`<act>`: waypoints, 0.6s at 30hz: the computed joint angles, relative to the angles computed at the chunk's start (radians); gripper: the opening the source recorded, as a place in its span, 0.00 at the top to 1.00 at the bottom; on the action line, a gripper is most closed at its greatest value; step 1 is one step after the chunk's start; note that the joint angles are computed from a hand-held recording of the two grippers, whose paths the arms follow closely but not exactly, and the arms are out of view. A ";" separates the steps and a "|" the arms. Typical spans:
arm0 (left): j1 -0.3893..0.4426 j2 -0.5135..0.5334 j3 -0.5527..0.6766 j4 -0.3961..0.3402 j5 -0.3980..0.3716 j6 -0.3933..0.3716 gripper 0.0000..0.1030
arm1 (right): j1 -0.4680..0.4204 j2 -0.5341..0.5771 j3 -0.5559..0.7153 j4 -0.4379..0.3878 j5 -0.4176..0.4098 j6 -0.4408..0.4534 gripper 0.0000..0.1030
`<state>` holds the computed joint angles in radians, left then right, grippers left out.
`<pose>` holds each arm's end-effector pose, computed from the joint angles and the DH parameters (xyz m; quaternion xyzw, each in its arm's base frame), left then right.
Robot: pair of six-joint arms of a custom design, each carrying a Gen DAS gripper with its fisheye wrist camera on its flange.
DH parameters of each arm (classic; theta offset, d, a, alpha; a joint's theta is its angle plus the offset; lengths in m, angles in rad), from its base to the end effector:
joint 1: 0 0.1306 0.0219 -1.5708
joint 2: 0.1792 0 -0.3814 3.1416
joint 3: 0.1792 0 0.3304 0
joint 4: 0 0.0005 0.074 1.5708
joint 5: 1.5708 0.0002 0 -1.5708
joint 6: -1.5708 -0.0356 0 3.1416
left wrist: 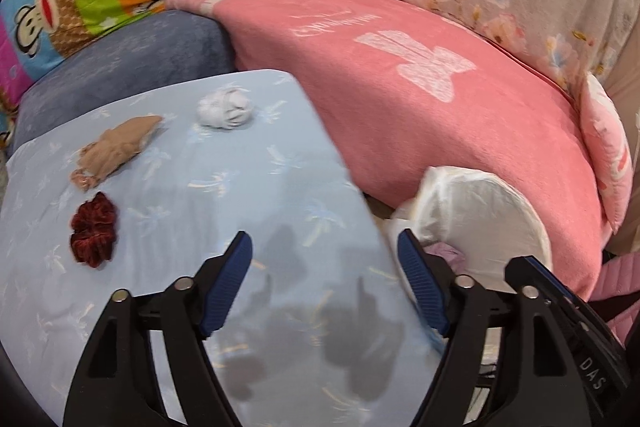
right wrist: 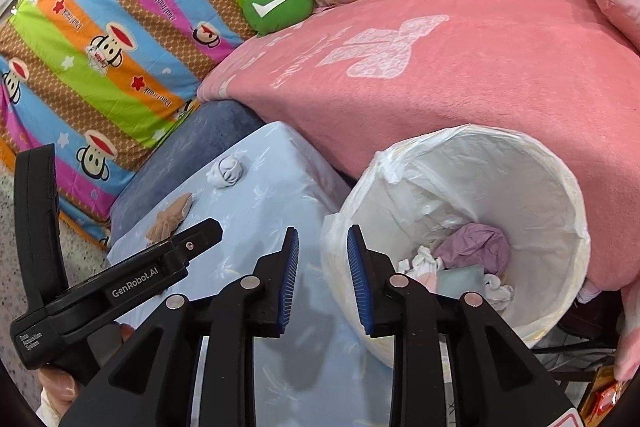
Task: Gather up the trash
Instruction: 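Close the left tool on the dark red velvet scrunchie while the right tool grasps the grey rolled sock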
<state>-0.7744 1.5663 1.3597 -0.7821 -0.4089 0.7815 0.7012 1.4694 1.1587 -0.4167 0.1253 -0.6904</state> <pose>0.3456 -0.3189 0.3492 -0.0616 0.9378 -0.0587 0.3367 0.3452 0.2850 0.3370 0.0207 0.9107 0.2180 0.3502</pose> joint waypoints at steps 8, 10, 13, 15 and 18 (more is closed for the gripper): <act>0.089 -0.090 -0.162 -0.022 -0.071 0.050 0.23 | 0.069 0.119 0.120 -0.042 -0.015 0.025 0.73; 0.125 -0.114 -0.203 -0.023 -0.072 0.063 0.23 | 0.083 0.162 0.168 -0.059 -0.023 0.036 0.73; 0.178 -0.147 -0.255 -0.024 -0.069 0.069 0.22 | 0.101 0.222 0.251 -0.094 -0.023 0.055 0.70; 0.208 -0.166 -0.283 -0.022 -0.067 0.072 0.20 | 0.109 0.264 0.308 -0.112 -0.029 0.065 0.66; 0.260 -0.190 -0.318 -0.007 -0.047 0.068 0.20 | 0.113 0.324 0.395 -0.142 -0.044 0.079 0.63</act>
<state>-0.5142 1.3764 1.0416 -0.7891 -0.4563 0.8493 0.8137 1.7936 1.5537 -0.5584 0.0818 -0.6111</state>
